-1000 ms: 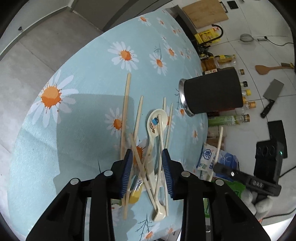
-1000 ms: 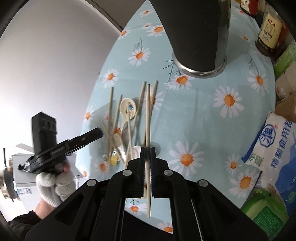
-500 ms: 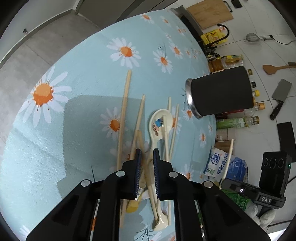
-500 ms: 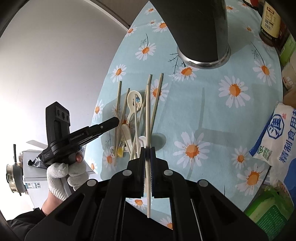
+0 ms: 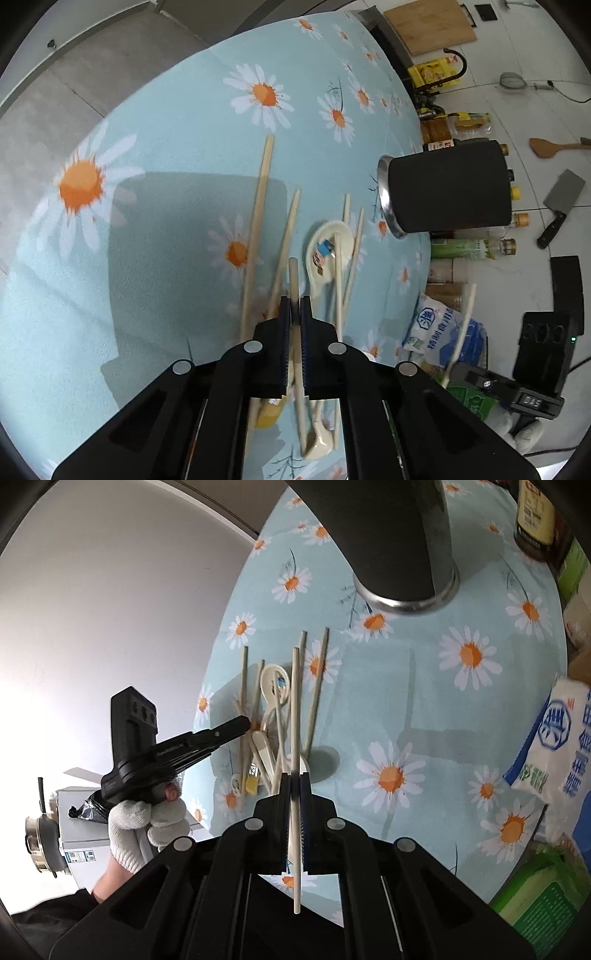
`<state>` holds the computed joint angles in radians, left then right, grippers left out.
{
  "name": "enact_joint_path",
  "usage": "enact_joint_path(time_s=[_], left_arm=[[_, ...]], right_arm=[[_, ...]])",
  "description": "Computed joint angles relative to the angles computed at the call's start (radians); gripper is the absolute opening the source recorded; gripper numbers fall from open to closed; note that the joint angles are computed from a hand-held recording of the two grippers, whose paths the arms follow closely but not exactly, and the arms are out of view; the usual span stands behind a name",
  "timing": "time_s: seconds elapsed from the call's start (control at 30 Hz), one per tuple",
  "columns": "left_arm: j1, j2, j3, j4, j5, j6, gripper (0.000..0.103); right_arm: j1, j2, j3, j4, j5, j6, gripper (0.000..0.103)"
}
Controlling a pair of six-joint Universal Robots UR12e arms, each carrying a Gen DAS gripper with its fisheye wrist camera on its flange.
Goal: Organize utensils
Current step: 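Grasp a chopstick with the left tool while the right tool holds its chopstick, then lift both chopsticks and lower them into the black holder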
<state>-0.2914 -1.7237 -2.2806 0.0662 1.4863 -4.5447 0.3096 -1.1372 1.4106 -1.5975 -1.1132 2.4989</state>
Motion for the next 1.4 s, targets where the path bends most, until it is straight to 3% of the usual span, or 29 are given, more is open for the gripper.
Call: enact_joint_path(time_s=[0.43, 0.83, 1.07, 1.17, 1.4], left_arm=[[0.066, 0.074, 0.021, -0.137, -0.066, 0.226, 0.003], [0.113, 0.139, 0.053, -0.188, -0.118, 0.472, 0.003], [0.11, 0.159, 0.106, -0.207, -0.099, 0.64, 0.003], [0.11, 0.162, 0.116, -0.187, -0.095, 0.69, 0.003], [0.104, 0.172, 0.137, -0.165, -0.043, 0.757, 0.003]], right_arm=[[-0.013, -0.026, 0.062, -0.077, 0.054, 0.089, 0.006], [-0.005, -0.076, 0.174, -0.302, 0.119, 0.241, 0.006], [0.015, -0.093, 0.205, -0.431, 0.144, 0.315, 0.006], [0.026, -0.109, 0.235, -0.543, 0.142, 0.336, 0.006], [0.033, -0.117, 0.246, -0.642, 0.188, 0.339, 0.006]])
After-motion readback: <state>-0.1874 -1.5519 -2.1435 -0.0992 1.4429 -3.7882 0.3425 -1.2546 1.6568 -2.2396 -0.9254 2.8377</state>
